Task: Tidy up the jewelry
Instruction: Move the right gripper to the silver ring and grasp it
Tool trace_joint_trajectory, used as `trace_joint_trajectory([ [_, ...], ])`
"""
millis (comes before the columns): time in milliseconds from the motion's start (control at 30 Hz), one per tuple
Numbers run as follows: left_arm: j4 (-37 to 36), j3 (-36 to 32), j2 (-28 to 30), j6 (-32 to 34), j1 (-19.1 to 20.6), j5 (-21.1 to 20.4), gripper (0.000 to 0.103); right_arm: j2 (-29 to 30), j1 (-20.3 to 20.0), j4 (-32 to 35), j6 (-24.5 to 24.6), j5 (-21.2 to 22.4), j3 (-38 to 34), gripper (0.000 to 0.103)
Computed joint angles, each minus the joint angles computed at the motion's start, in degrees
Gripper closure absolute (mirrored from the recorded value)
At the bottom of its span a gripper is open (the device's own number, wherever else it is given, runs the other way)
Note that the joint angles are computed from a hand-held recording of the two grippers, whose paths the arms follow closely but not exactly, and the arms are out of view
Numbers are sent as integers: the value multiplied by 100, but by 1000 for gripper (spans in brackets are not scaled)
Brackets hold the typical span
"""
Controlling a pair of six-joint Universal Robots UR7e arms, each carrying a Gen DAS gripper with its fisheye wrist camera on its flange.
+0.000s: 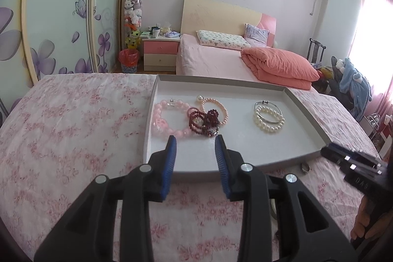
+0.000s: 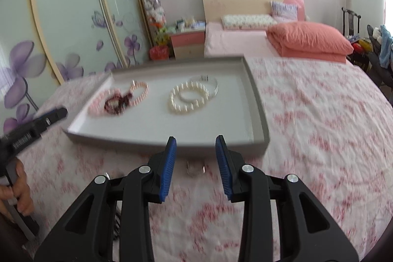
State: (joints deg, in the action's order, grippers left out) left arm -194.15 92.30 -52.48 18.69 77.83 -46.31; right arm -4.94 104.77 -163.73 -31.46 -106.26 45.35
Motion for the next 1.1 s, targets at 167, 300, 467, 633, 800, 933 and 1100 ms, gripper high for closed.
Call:
trace_joint_trajectory([
  [167,46,129,-63,-29,-37,0,69,119,3,554,33,-334,-177,68],
  [300,92,234,-123,-46,-69,-28,69,304,35,800,20,-550,-479,68],
  [467,176,266,-141,-79,-88,-58,69,489,48,980,39,-740,-813,68],
  [633,230,286,-128,-99,-109,-49,69,504,58,938,-34,-828,-829,80],
  [800,278,368,-151,-110,-146,-64,68,294,26,657,-19,-955,-442,80],
  [933,329,470,-182,-137,-185,-109,66,22,-31,380,-37,-1006,30,80],
  [1100,528,627,-249,-269,-217,-230,65,-265,-88,11,23,-1080,571,80],
])
